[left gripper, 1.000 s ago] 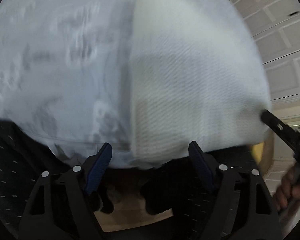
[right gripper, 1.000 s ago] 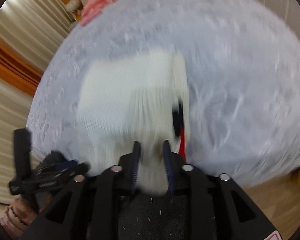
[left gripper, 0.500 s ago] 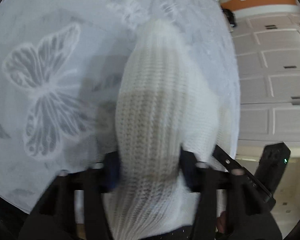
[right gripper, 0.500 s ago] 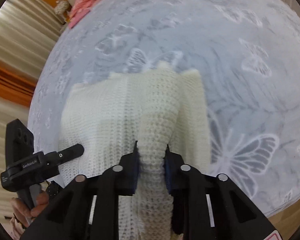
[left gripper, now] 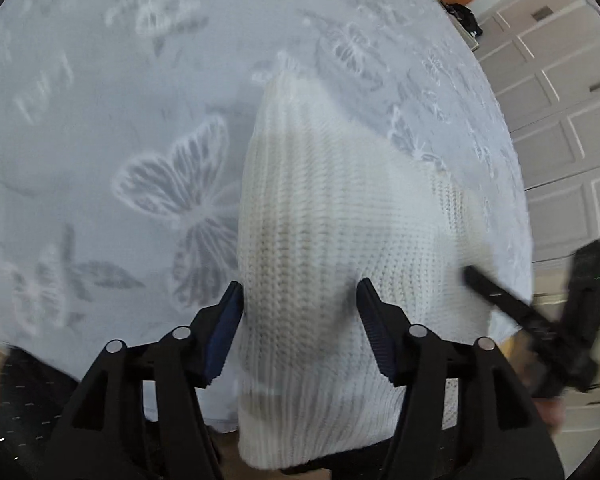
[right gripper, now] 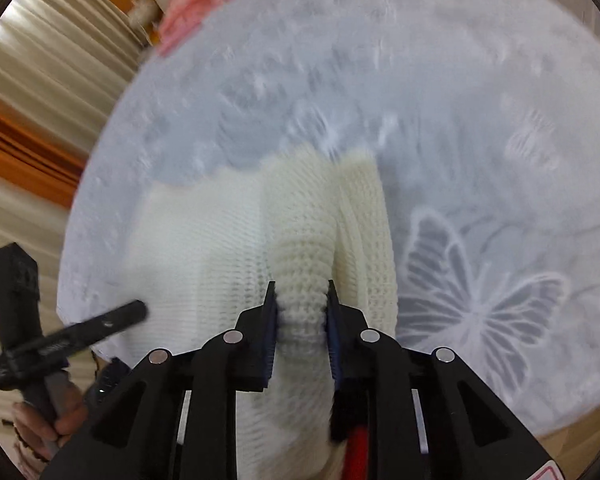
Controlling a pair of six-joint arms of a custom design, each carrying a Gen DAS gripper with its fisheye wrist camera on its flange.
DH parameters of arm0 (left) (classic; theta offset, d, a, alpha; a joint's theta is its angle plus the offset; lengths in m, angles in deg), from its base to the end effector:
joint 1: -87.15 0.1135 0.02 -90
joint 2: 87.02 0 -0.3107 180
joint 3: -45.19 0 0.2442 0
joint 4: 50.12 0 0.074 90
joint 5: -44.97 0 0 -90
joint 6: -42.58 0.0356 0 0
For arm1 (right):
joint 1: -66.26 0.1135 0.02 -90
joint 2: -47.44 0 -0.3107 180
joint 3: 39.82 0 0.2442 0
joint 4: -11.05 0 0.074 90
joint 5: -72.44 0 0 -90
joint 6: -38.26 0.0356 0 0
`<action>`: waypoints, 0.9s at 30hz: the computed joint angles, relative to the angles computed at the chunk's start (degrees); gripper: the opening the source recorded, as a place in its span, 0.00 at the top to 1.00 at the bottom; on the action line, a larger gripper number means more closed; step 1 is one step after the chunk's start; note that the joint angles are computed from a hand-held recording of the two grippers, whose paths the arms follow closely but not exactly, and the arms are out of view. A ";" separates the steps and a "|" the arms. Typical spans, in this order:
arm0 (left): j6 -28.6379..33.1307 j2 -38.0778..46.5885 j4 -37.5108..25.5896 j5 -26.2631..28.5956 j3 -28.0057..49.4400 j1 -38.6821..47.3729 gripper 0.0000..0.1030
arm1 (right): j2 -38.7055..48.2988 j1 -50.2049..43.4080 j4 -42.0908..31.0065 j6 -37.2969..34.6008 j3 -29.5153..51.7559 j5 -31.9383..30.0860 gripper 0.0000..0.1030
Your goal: Fold small clothes
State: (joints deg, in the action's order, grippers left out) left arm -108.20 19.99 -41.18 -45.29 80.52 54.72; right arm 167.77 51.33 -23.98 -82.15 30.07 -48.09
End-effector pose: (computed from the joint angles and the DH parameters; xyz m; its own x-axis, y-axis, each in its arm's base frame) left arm 0.2008 -0.1274 0.0814 -0.8328 -0.5049 -0.2271 -0.3939 0.8286 -0.3978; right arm 0.3338 -0.0703 0.0891 -0.9234 -0.2050 -0.3244 -0.3296 0.8567 0.3968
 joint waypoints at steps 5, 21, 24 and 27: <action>0.96 -6.86 -15.26 -11.41 3.87 -7.24 0.36 | -6.12 -1.09 2.39 -5.54 -8.02 1.78 0.81; -6.74 -0.45 -28.08 -17.03 10.25 -20.48 0.34 | -6.88 -3.93 6.67 -6.76 -16.82 8.65 0.82; -8.76 -0.84 -30.56 -18.10 10.77 -22.78 0.29 | -14.21 -6.52 -1.41 -11.67 -17.35 2.69 0.81; -9.90 -1.07 -31.16 -18.38 10.88 -24.27 0.29 | -13.58 -5.18 1.27 -15.36 -20.68 6.81 0.81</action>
